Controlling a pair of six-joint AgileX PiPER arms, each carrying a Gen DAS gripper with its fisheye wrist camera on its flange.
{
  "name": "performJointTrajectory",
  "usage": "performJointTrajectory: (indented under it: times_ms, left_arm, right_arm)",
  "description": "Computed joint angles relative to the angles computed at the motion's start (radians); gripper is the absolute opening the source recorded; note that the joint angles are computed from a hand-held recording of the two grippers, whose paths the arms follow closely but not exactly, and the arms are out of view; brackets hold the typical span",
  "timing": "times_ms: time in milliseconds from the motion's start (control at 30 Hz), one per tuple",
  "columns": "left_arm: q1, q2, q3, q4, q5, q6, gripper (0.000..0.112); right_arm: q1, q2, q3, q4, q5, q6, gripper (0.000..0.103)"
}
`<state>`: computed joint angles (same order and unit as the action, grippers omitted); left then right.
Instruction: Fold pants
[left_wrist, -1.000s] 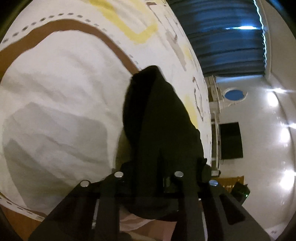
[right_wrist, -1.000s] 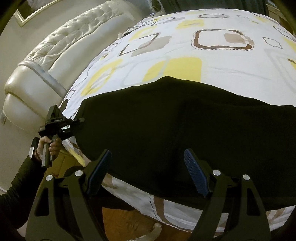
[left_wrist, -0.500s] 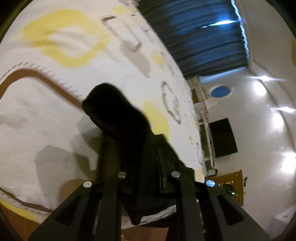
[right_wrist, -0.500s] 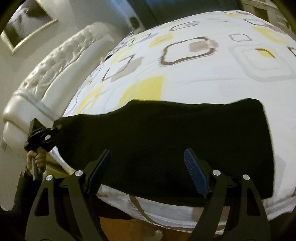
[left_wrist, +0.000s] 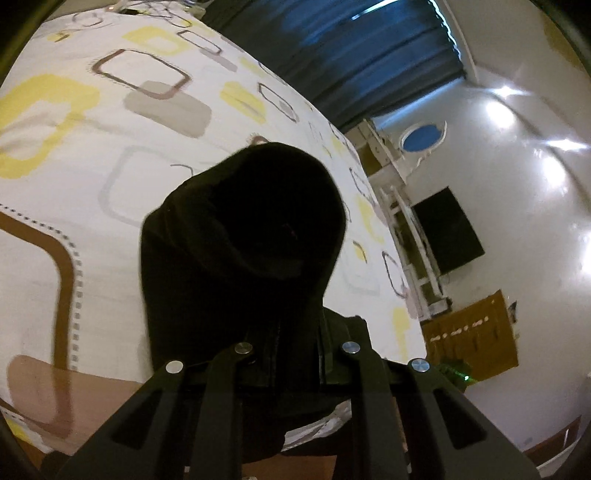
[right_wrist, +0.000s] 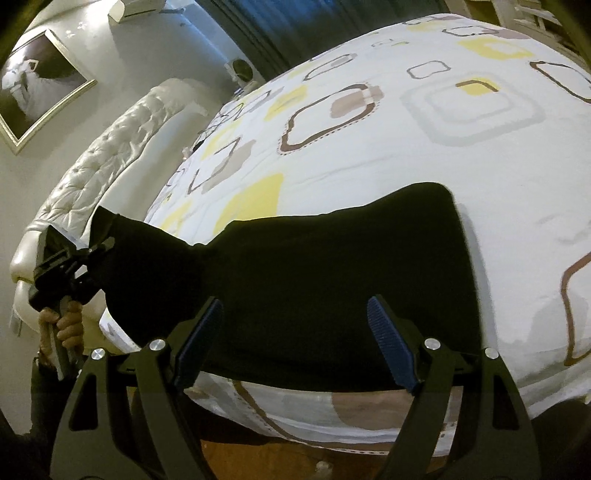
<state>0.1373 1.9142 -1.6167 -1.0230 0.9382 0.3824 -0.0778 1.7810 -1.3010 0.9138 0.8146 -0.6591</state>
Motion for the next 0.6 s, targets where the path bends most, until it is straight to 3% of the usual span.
performJointTrajectory:
  times_ms: [333,600]
  left_arm:
    - [-0.24,0.015,-0.074,0.208,-0.102,-0.161,0.014]
    - [-0.388,0.114,-0.233,0.36,-0.096,-0.302,0.015]
  right_arm:
    - [-0.113,-0.022,0.066,0.073,0.018,-0.076,0.081]
    - [-0.194,-0.022,0.102,0.126,0.048,-0.14,0.081]
